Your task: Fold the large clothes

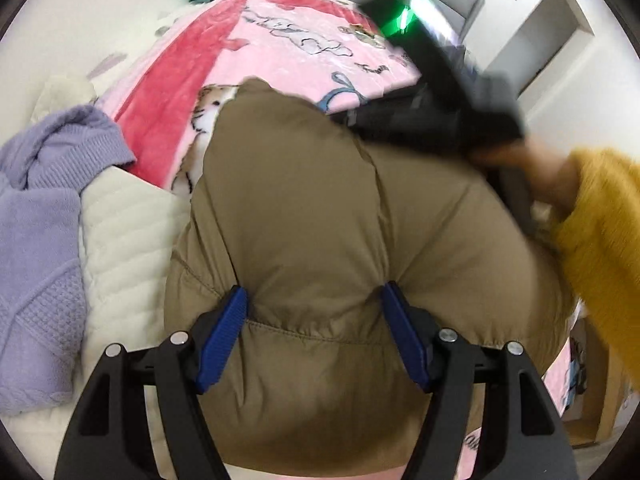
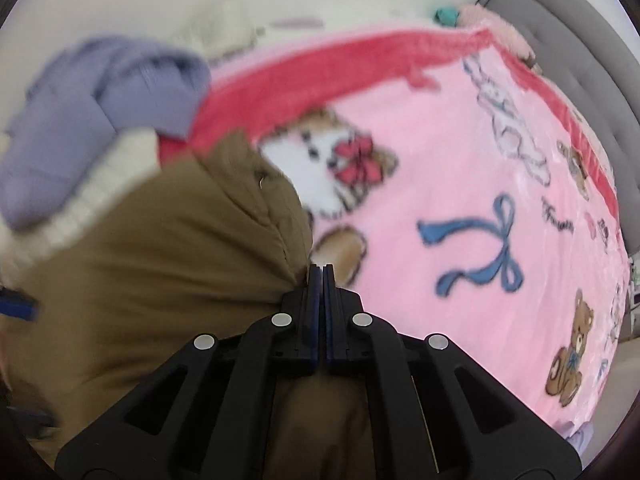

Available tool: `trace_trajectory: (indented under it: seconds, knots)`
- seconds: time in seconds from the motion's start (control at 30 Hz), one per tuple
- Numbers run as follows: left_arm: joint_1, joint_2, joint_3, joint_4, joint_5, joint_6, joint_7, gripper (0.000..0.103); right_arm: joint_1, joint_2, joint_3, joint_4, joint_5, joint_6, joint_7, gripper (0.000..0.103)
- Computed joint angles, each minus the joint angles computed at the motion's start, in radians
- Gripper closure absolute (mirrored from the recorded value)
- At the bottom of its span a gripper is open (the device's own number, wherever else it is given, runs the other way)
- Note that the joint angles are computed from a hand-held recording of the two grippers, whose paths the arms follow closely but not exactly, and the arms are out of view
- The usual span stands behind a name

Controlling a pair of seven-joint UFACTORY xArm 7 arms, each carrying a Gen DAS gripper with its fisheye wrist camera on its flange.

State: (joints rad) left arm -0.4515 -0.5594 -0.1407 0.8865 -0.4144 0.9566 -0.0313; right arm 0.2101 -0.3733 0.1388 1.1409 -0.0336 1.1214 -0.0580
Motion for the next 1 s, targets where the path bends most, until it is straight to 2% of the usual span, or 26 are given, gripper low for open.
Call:
trace_trajectory:
  seconds: [0.1,0.2,0.4,0.43,0.5,0.53,0.57,0.67,0.77,0.87,1.0]
  knots:
    - [0.005,0.026,-0.006,0.027,0.012,0.009,-0.005,0.034,-0.004,-0.018,-0.02,-0.088,0.05,-0.077,0.033,0.102]
    - [0.006,0.044,-0.027,0.037,0.049,0.008,0.002,0.034,-0.012,-0.019,-0.007,-0.138,0.02,-0.106,0.057,0.102]
    - [0.004,0.053,-0.056,0.032,0.112,0.011,-0.013,0.034,-0.021,-0.023,0.019,-0.14,-0.042,-0.091,0.118,0.099]
    - [0.005,0.049,-0.06,0.032,0.122,0.015,-0.021,0.034,-0.026,-0.031,0.03,-0.129,-0.066,-0.081,0.14,0.095]
    - [0.007,0.037,-0.068,0.032,0.142,0.019,-0.036,0.034,-0.039,-0.089,0.037,-0.122,-0.085,-0.105,0.217,0.076]
    - [0.008,0.025,-0.074,0.034,0.155,0.017,-0.044,0.034,-0.04,-0.123,0.031,-0.129,-0.076,-0.123,0.239,0.061]
    - [0.006,0.013,-0.073,0.031,0.157,0.01,-0.048,0.034,-0.051,-0.182,0.033,-0.135,-0.072,-0.137,0.289,0.059]
    - [-0.022,-0.029,-0.064,0.033,0.121,-0.038,-0.04,0.034,-0.052,-0.343,0.02,-0.143,-0.019,-0.079,0.363,0.061]
    - [-0.05,-0.022,-0.077,0.065,0.117,-0.084,-0.015,0.034,-0.037,-0.517,-0.007,-0.182,0.044,0.032,0.388,0.063]
    - [-0.066,0.074,-0.09,0.133,0.118,-0.059,-0.006,0.034,-0.036,-0.636,-0.026,-0.235,0.092,0.11,0.401,0.063]
    - [-0.059,0.146,-0.099,0.138,0.143,-0.032,-0.009,0.033,-0.063,-0.655,0.0,-0.29,0.071,0.189,0.385,0.066]
